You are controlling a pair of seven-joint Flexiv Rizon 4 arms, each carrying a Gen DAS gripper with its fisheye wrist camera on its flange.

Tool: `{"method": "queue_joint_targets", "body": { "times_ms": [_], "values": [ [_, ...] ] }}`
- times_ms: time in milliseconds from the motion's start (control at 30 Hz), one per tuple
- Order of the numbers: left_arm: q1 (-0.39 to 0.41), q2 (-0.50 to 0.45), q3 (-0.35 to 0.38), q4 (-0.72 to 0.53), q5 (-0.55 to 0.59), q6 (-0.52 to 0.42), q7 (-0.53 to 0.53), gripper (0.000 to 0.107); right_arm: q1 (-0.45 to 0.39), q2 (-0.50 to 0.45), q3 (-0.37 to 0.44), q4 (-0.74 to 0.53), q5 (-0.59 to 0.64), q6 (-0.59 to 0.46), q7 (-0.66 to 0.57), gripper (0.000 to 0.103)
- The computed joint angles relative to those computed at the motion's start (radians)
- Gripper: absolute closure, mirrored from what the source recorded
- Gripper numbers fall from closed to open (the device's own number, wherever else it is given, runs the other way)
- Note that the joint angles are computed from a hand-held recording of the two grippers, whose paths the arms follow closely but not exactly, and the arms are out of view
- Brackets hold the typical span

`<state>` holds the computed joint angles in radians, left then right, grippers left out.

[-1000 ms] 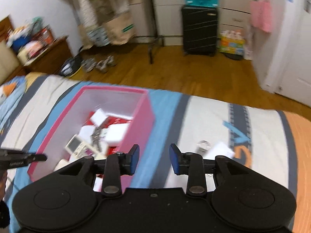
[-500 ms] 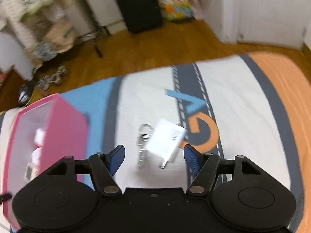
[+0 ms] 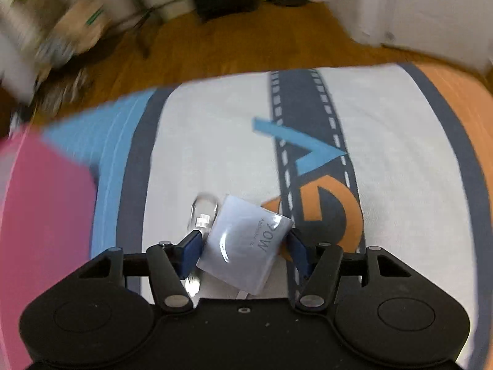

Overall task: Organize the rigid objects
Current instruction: 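Move the right gripper back and grasp the large white charger, then carry the large white charger with the right gripper into the box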

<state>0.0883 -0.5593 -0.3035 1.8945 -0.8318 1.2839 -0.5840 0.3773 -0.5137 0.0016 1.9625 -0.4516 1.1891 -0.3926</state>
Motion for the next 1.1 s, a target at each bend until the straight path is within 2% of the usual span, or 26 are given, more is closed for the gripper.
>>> {"method": "queue_joint_targets", "body": {
  "times_ms": [100,267,333,433,533,733,833,967,1100],
  "values": [
    [0.0,0.001,0.002,-0.001,0.0,-0.007,-0.01,0.101,-0.021,0.021,0.041,0.014,0.042,-0.033,-0.042,0.037],
    [0.0,0.005,-0.005,0.008,-0.011,0.008,0.004,0.101,-0.001,0.003,0.003,0.037,0.04,0.025,0.013,0.038],
    [-0.006,0.007,-0.003,0.014,-0.005,0.024,0.003,0.101,0.063,0.009,-0.078,0.078,-0.051,0.086,0.088,0.042],
    [-0.01,0.007,0.0,0.016,0.009,0.035,-0.008,0.101,0.152,0.039,-0.186,0.135,-0.199,0.12,0.228,0.044],
    [-0.006,0.007,-0.003,0.014,0.016,0.033,-0.019,0.101,0.175,0.076,-0.23,0.182,-0.313,0.171,0.355,0.045],
    [0.003,0.005,-0.012,0.014,0.016,0.034,-0.034,0.101,0.203,0.159,-0.278,0.226,-0.564,0.195,0.549,0.045],
    [0.003,0.007,-0.008,0.014,0.022,0.027,-0.041,0.101,0.207,0.2,-0.276,0.22,-0.697,0.198,0.634,0.045],
    [0.002,0.006,-0.004,0.011,0.03,0.02,-0.045,0.101,0.184,0.213,-0.236,0.166,-0.814,0.246,0.648,0.045],
    [0.005,0.007,-0.005,0.011,0.031,0.019,-0.041,0.101,0.159,0.2,-0.217,0.076,-1.027,0.33,0.734,0.045]
  ]
}}
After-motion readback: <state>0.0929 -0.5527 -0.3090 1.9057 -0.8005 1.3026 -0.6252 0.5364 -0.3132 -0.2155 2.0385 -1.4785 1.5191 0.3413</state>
